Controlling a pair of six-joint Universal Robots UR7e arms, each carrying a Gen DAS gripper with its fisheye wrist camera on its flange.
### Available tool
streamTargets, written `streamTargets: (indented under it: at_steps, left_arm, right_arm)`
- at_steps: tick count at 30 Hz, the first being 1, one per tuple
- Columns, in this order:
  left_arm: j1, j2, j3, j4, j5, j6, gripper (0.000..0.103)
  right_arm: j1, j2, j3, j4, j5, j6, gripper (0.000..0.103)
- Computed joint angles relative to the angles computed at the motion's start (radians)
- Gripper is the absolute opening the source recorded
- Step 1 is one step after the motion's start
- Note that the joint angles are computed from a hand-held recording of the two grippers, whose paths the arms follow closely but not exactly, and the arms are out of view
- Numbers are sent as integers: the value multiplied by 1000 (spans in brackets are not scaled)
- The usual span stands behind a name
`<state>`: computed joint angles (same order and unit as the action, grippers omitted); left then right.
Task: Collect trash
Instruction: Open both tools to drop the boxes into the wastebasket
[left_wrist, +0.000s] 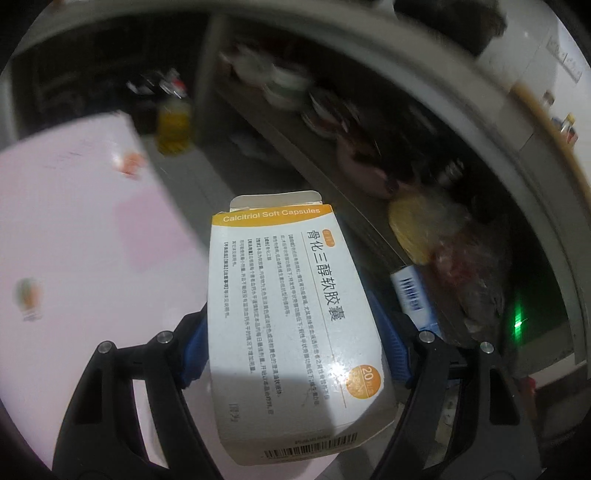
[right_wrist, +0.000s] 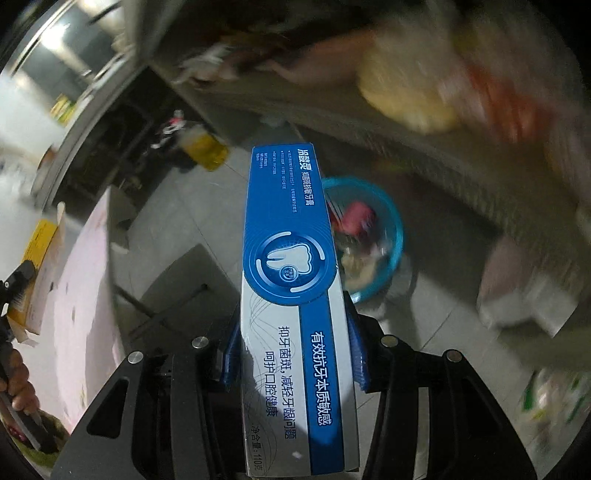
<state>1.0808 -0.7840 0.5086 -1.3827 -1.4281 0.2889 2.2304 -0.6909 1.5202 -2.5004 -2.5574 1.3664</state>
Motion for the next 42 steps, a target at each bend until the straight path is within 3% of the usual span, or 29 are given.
streamTargets:
  at_steps: [4,10,14,16,20,27,35,38,42]
  left_arm:
    - [-29,91,-4,79,6,-49,73]
    - [-44,263,-65,186,19,-165,73]
    - [-44,316,-28,124,9,-262,76]
    - [-52,314,17,88,50,-296,76]
    - [-47,346,-30,77,66,-310,76]
    - [-43,319,-87,75,38,-272,76]
    - [-46,235,-215,170,30,-118,76]
    - [-37,174,-219,179,31,-62,77]
    - [-16,73,-172,196,22,-18,77]
  right_arm:
    - [-63,-14,120,-193,73,12,46]
    - [-111,-10,226,-359,125,51,46]
    - [-130,-19,288,-421,136,71,46]
    - [-138,-23,306,-428,150,81,46]
    - [-150,-30,331,-440,155,76,46]
    - [-170,-31,334,-460,160,48,46]
    - [-248,27,250,-538,131,19,48]
    - [-300,73,196,-582,98,-32,65]
    - [-339,90,164,-491,65,4,65]
